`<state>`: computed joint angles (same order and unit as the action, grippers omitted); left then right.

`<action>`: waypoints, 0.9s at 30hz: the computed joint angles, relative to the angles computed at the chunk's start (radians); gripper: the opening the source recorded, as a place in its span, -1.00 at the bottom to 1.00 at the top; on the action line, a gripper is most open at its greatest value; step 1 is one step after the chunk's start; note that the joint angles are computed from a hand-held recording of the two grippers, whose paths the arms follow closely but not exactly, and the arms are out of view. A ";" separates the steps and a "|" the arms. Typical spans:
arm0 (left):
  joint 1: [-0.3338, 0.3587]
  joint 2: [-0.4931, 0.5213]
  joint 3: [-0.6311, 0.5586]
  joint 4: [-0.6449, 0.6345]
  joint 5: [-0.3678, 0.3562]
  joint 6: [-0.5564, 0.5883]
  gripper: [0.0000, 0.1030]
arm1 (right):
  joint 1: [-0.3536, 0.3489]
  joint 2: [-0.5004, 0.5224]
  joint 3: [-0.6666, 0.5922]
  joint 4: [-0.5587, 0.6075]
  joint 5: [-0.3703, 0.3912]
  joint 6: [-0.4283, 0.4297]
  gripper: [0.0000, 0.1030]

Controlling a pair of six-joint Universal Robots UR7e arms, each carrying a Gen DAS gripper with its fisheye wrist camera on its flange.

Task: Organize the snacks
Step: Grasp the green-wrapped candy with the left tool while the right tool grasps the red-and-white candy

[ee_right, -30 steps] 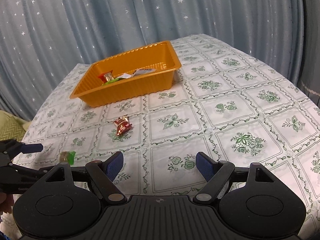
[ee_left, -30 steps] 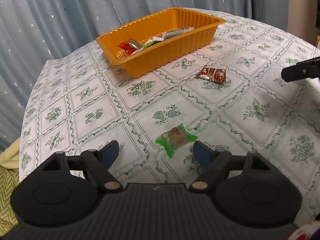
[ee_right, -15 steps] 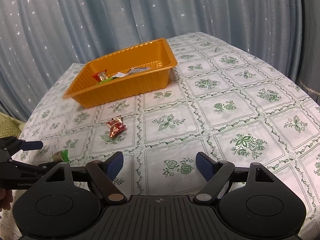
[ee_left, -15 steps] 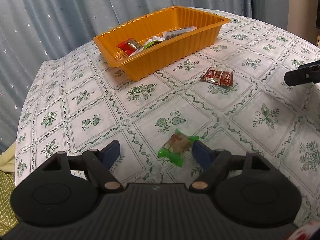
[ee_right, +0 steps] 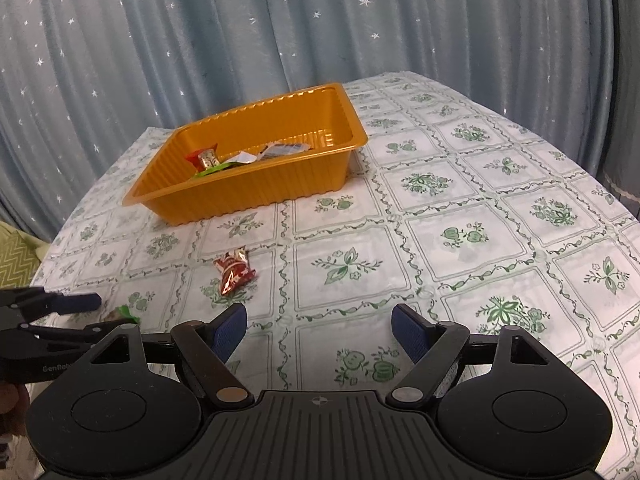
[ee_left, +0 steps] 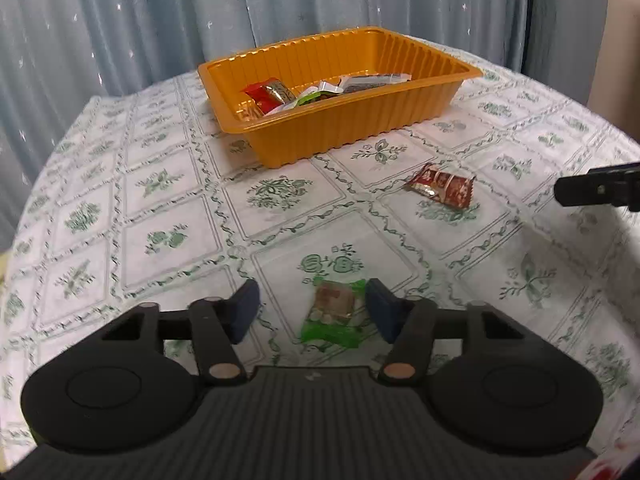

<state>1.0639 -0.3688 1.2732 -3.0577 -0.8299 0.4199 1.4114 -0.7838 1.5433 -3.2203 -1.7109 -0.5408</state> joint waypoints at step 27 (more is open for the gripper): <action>-0.003 -0.028 0.061 -0.111 -0.012 -0.210 -0.64 | 0.034 0.093 -0.148 0.109 0.028 -0.177 0.53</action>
